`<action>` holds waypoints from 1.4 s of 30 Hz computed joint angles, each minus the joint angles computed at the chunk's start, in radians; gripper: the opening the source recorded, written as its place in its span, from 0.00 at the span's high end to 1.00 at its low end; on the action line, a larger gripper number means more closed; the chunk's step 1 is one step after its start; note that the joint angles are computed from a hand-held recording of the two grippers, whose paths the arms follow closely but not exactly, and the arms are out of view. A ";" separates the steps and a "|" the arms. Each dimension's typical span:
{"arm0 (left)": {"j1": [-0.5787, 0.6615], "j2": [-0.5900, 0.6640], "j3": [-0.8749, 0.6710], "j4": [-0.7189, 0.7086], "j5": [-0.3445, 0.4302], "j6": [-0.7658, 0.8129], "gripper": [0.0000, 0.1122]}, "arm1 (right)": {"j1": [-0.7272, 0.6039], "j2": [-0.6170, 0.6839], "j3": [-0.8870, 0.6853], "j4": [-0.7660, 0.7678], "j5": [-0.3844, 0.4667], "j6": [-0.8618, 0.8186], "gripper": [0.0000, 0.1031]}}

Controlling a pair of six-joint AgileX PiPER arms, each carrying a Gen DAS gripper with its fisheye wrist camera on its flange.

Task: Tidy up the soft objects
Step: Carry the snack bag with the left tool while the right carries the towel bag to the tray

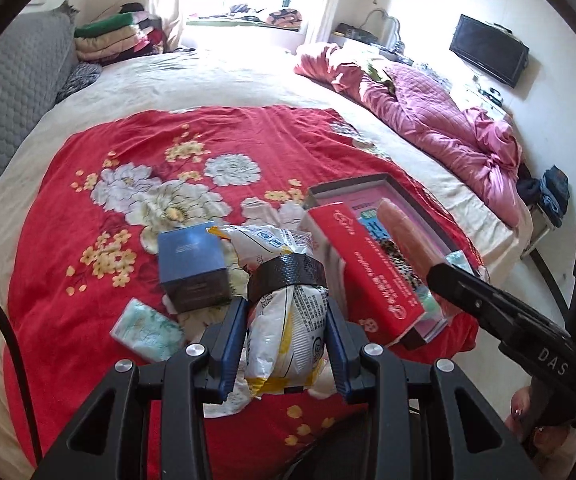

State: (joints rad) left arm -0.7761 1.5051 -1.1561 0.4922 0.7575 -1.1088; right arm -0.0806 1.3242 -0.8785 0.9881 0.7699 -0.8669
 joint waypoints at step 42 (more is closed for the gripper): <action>-0.075 0.874 -1.158 -0.301 0.304 0.433 0.66 | -0.493 0.267 -0.126 0.050 -0.087 -0.262 0.61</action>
State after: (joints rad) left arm -0.8514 2.3793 -2.3139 0.1910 1.0620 -0.6759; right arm -0.5733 1.5911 -1.0047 1.0379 0.6833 -1.1285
